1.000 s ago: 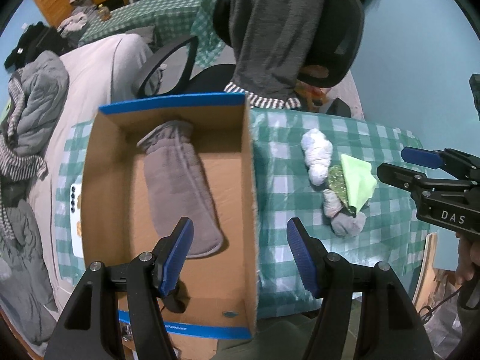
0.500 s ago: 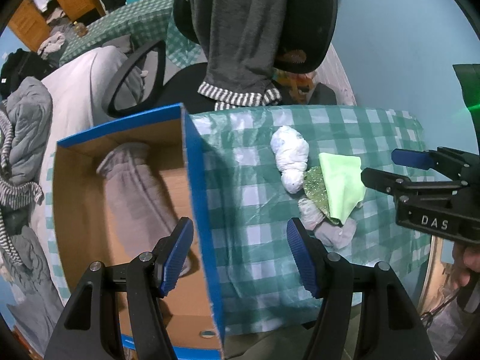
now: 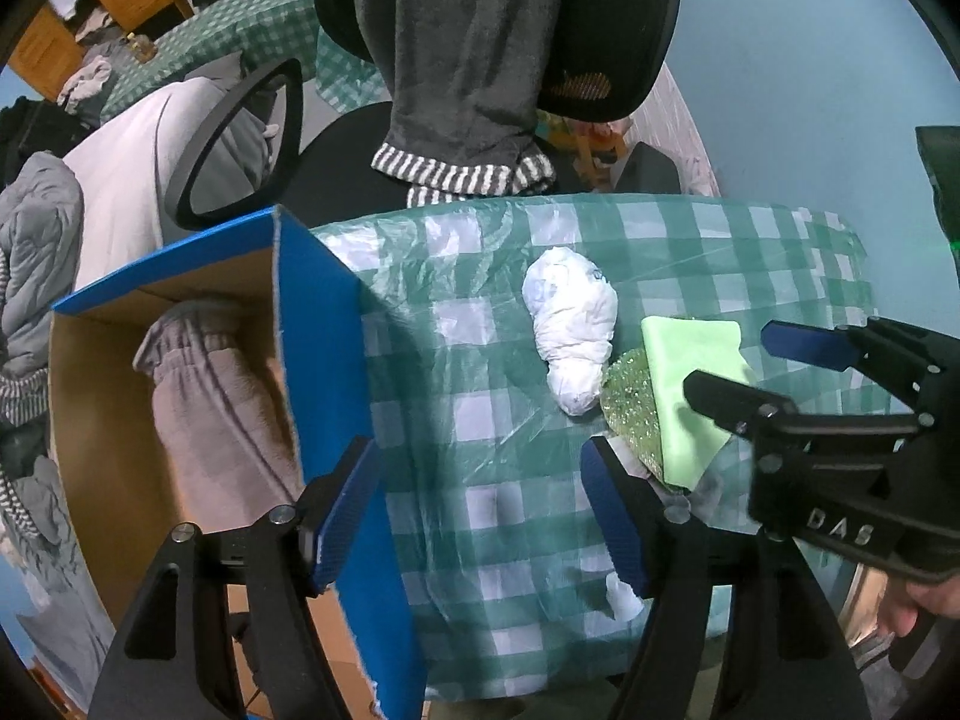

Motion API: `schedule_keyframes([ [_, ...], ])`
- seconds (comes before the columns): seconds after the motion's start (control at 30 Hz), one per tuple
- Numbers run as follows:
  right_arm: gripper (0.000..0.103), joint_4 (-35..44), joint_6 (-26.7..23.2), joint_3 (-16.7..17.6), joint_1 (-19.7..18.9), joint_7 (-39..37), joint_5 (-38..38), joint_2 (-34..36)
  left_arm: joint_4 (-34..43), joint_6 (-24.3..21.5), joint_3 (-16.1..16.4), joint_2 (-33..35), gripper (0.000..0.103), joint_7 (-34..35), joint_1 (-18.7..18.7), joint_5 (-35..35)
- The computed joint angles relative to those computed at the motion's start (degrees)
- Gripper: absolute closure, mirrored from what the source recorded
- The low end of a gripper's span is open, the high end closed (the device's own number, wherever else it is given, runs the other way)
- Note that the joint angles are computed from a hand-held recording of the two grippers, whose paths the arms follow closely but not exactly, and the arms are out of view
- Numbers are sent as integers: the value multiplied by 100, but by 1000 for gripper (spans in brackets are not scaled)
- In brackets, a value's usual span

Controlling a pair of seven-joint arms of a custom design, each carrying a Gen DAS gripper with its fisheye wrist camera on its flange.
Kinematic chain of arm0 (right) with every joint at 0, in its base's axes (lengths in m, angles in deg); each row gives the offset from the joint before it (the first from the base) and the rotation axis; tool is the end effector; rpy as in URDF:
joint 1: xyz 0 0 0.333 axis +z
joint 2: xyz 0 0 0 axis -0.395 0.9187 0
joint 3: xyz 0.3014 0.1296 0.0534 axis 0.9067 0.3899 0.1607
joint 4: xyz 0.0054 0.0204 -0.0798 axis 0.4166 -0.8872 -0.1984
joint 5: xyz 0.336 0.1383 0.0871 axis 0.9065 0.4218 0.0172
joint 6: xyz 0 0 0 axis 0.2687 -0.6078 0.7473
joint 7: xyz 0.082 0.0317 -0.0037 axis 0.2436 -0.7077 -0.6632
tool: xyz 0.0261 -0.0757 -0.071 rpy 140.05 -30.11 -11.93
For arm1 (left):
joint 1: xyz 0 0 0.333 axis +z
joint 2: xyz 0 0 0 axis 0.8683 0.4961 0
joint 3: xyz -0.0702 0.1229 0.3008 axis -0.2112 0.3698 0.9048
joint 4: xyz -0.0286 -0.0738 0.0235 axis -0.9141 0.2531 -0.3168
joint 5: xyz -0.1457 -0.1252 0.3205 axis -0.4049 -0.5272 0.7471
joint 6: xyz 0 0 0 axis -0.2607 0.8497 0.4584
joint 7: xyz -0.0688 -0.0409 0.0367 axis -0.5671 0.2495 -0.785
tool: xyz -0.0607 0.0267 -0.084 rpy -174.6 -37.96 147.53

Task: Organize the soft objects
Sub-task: 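Move the right gripper back to the lime-green cloth and grasp it, then lift the lime-green cloth off the green pouch with the right gripper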

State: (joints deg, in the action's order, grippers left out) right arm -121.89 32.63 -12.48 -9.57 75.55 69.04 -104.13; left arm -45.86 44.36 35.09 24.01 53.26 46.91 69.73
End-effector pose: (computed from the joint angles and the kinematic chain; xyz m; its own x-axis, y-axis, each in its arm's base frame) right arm 0.4106 0.1015 0.5553 -0.3497 -0.9087 -0.2279 -0.9249 0.3735 -0.0703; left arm 0.4874 -0.2462 0.5848 -0.6909 -0.7230 0.0073 -0.7203 0.6874 -0.0928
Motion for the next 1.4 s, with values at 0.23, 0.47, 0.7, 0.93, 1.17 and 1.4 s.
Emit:
schedule_keyframes([
  [0.23, 38, -100, 115, -16, 28, -78, 140, 121, -30, -59, -13, 84, 32, -63, -35, 88],
  [0.47, 54, -216, 258, -3, 73, -133, 258, 160, -136, 8, -14, 88, 32, -93, -47, 201],
  [0.7, 83, -357, 327, -13, 94, -131, 409, 78, -124, -29, -6, 96, 32, -53, -41, 210],
  [0.93, 95, -485, 337, 4, 42, 38, 244, -106, -111, -60, 0, 102, 32, -31, -33, 196],
  [1.17, 96, -707, 273, -28, -84, 258, -41, -449, -146, -58, -10, 70, 32, 30, -39, 196],
  [1.4, 97, -1056, 157, -146, -301, 487, -314, -819, -101, -58, -16, 110, 32, 8, -51, 213],
])
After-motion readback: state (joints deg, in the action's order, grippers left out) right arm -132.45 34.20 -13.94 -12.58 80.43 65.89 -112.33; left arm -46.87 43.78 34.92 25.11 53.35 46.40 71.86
